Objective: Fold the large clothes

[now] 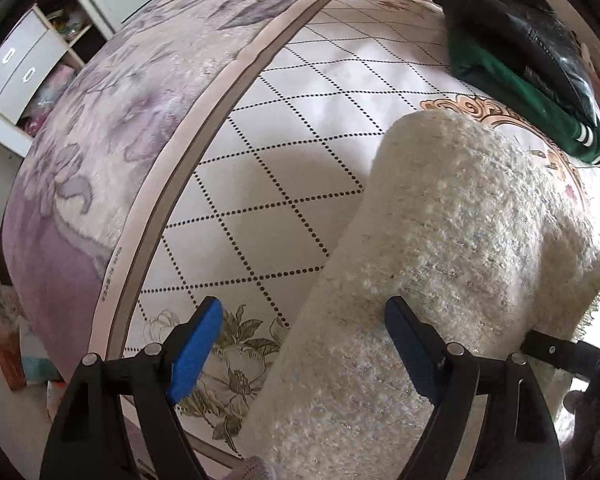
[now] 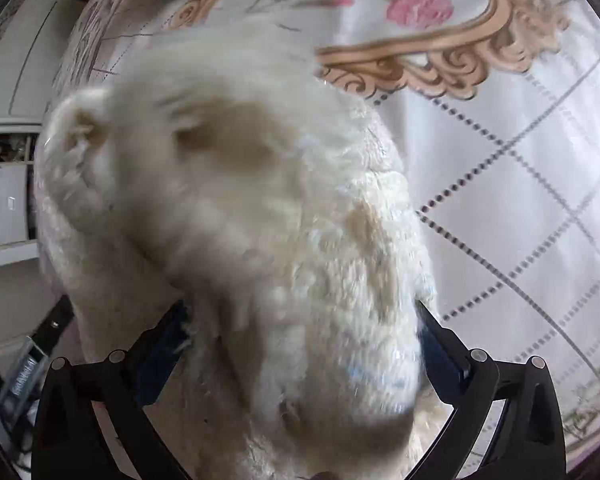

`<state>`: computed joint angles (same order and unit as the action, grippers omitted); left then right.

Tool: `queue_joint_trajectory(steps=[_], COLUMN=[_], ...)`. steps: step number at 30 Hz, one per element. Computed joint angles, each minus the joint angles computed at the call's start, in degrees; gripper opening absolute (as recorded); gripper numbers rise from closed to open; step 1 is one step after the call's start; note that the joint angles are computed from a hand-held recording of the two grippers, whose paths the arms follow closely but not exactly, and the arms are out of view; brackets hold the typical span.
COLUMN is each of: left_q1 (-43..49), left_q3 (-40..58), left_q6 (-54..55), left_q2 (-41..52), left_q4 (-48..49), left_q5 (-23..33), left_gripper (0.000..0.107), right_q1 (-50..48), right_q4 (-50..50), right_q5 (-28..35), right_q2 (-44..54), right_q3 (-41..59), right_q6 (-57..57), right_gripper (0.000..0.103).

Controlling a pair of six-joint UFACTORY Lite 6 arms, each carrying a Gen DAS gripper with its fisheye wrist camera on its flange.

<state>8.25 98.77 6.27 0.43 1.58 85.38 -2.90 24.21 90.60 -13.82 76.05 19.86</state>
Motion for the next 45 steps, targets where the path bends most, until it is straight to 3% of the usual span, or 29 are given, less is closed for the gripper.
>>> queue_joint_trajectory(steps=[5, 8, 12, 17, 18, 19, 26, 30, 37, 39, 41, 45], left_q1=[5.81, 7.43, 10.1, 14.81, 15.63, 16.14, 19.89, 14.29, 14.01, 14.16, 14.69, 17.59], left_q3=[5.12, 4.58, 6.14, 6.82, 4.71, 3.28, -1.06, -1.23, 11.07, 11.41, 10.27, 7.88], left_q6=[5.81, 7.44, 10.24, 13.42, 14.22, 14.21, 17.38, 17.77, 12.59, 13.25, 14.57, 16.37], left_q2=[4.76, 5.8, 7.93, 12.31, 12.25, 12.36, 12.37, 7.55, 11.54, 11.85, 12.78, 15.54], left_q4=[-8.54, -12.12, -15.1, -22.09, -23.48, -23.94, -38.46, -35.01, -36.43, -34.58, -33.09, -34.2], left_q5=[3.55, 3.75, 4.21, 7.3, 6.38, 5.53, 7.59, 4.08, 9.69, 9.91, 9.16, 9.04], left_gripper=[0.083, 0.082, 0.083, 0.085, 0.09, 0.101, 0.1, 0.099, 0.098, 0.098, 0.098, 0.098], right_q1=[-8.69, -8.97, -5.67, -7.95, -8.33, -8.93, -11.33, -9.89, -11.36, -10.76, -8.8, -12.95], right_q4=[7.86, 10.0, 9.93, 8.7, 8.11, 7.85, 10.24, 11.54, 13.55, 12.22, 8.03, 8.49], right_q5=[4.2, 2.3, 0.61, 5.21, 5.26, 5.11, 3.43, 3.99, 5.28, 6.33, 7.2, 7.92], right_q2=[2.68, 3.82, 12.8, 19.51, 19.0, 17.76, 12.58, 13.05, 13.22, 14.41, 15.57, 11.91], right_q3=[-0.99, -0.45, 8.92, 16.74, 16.18, 14.31, 7.75, 10.35, 14.24, 17.97, 20.25, 16.13], right_q6=[-13.02, -15.39, -17.31, -20.16, -20.07, -20.15, -16.19, -13.54, -8.97, -9.08, -9.16, -9.3], right_gripper=[0.103, 0.103, 0.103, 0.103, 0.103, 0.103, 0.103, 0.09, 0.073, 0.074, 0.082, 0.089])
